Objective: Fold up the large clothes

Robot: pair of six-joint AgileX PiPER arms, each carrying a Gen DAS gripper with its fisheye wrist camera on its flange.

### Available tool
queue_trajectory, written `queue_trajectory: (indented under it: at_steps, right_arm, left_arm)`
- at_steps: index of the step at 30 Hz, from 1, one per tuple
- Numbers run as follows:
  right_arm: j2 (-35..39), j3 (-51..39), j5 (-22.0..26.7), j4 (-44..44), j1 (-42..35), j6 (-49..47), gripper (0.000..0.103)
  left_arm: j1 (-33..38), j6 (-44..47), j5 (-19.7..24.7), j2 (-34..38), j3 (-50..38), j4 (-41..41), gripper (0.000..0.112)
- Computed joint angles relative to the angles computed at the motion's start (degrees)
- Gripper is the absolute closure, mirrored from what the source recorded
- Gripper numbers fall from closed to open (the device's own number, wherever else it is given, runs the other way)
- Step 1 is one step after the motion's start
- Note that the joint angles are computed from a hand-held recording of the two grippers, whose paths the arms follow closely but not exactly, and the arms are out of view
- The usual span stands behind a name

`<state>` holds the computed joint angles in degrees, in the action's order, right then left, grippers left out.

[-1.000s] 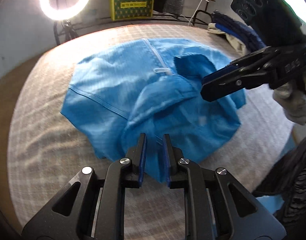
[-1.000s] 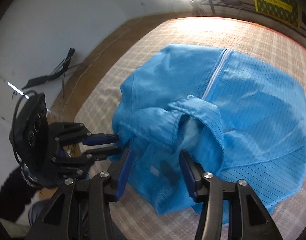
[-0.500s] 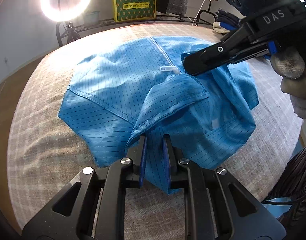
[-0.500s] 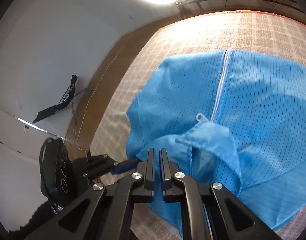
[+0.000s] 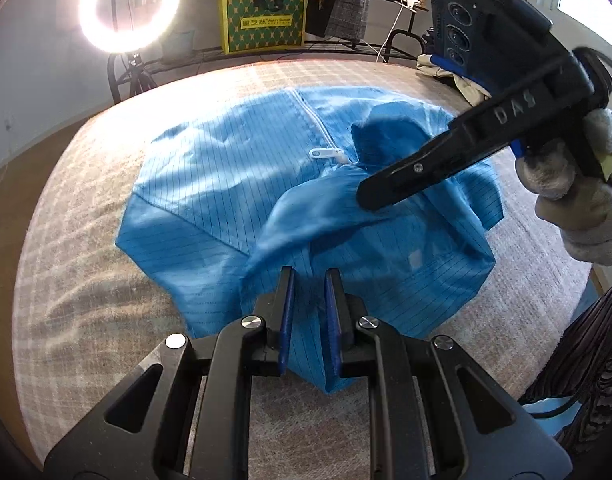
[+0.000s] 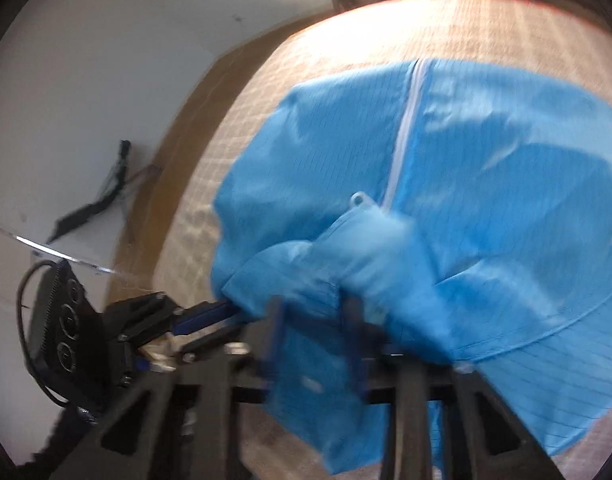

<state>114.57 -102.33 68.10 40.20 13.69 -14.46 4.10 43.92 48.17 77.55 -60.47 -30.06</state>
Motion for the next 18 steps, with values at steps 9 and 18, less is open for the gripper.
queue_trajectory:
  at_steps: [9, 18]
  right_arm:
    - [-0.79, -0.46, -1.97, 10.46, -2.57, 0.67, 0.103]
    - [5.38, -12.35, -4.57, 4.38, 0.53, 9.78, 0.103]
  left_arm:
    - [-5.86, -5.71, -6.70, 0.61, 1.53, 7.29, 0.098]
    - [-4.83, 2.75, -9.87, -0.65, 4.89, 1.38, 0.112]
